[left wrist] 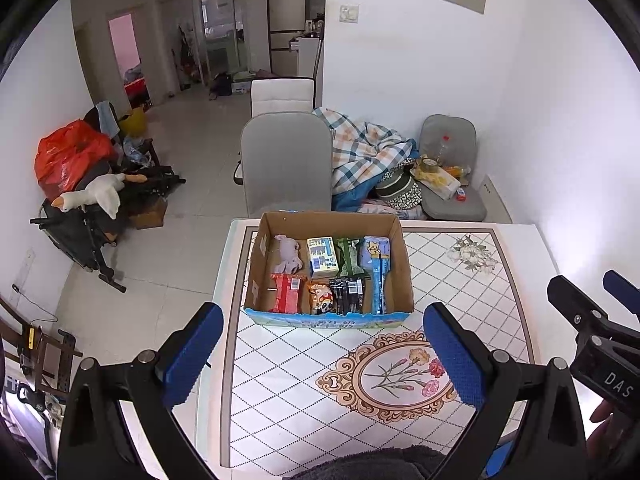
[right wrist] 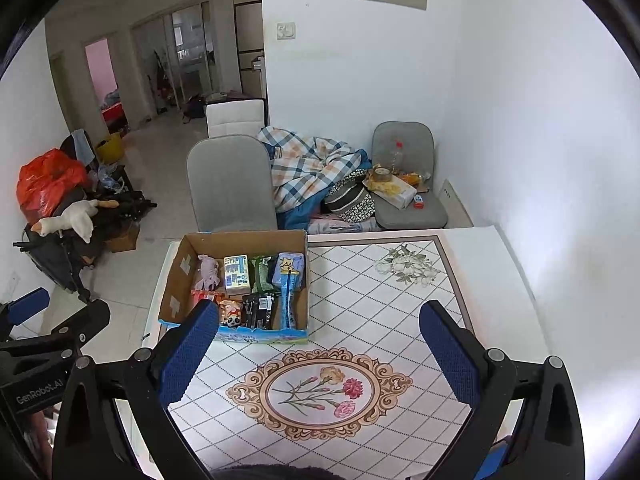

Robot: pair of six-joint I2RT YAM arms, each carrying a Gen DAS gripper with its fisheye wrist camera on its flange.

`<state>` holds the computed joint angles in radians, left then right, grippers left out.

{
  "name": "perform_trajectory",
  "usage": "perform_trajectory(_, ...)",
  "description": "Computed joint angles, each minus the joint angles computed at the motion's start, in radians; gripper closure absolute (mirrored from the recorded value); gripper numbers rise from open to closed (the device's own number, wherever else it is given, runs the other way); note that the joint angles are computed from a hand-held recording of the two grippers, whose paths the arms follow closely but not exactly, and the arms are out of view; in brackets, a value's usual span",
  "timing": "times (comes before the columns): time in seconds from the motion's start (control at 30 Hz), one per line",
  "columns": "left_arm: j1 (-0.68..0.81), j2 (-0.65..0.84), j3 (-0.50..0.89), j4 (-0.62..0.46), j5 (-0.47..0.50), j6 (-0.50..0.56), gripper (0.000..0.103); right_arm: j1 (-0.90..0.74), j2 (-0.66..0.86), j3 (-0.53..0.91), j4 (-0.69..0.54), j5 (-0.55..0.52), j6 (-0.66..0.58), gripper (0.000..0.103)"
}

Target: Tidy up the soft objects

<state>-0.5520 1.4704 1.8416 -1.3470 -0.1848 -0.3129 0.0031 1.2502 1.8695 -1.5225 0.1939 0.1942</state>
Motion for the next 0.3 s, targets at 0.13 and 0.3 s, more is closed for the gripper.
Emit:
perform_trajectory(0.13,0.002,-0.001,-0.007,0.008,0.003,-0.002,0.000,-0.008,0.001,0.002,-0.001,-0.005,-0.007,0.001)
perform_trajectory(0.3,0.006,-0.011,-0.016,0.009,0.013,-0.004,0.000,-0.016,0.004,0.004,-0.006,-0.015,-0.012,0.001)
